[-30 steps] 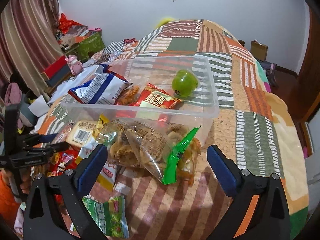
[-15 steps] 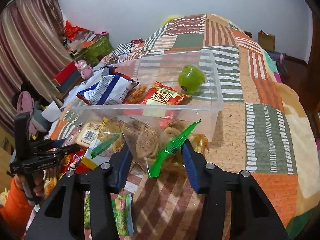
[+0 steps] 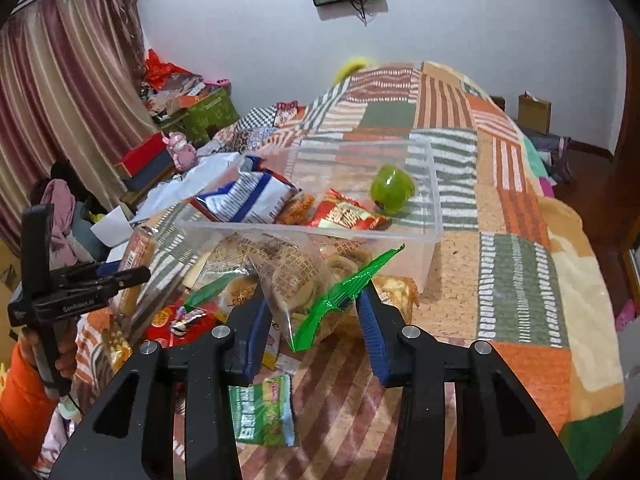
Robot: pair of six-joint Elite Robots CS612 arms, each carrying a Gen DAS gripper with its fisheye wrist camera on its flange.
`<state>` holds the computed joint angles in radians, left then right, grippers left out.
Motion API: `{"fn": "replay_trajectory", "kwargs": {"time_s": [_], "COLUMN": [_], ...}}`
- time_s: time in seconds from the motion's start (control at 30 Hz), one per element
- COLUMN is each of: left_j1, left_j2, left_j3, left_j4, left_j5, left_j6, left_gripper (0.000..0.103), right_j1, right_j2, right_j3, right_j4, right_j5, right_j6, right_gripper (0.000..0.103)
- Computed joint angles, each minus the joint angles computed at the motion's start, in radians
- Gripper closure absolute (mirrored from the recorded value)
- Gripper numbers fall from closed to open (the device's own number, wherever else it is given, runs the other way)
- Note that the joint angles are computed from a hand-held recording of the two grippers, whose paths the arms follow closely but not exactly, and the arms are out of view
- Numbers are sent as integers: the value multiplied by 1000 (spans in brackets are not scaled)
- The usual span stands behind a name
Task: Organize snacks
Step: 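Carry the biscuit roll and pretzel bag over the clear box and open both grippers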
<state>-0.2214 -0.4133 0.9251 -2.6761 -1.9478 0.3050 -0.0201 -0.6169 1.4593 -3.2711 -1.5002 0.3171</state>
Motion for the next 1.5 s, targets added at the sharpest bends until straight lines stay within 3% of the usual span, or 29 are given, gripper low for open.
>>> {"fn": "replay_trajectory", "kwargs": {"time_s": [0.33, 0.7, 1.07, 1.5], "left_j1": [-12, -47, -79, -107], "left_j2": [-40, -41, 19, 117], "left_j3": [38, 8, -127, -293], "left_j4": [-96, -131, -34, 86], "left_j5": [-55, -107, -124, -103], "left_j6": [-3, 6, 13, 7], "left_gripper": [59, 59, 59, 59], "right_j1": [1, -11, -26, -36], "right_j2": [-11, -3, 20, 66], "right_j3": [8, -8, -51, -130], "right_j4": [-68, -104, -89, 17], "right_j5": [-46, -61, -63, -33], "right_j6": [12, 19, 31, 35], "right_gripper": [64, 64, 64, 64]}}
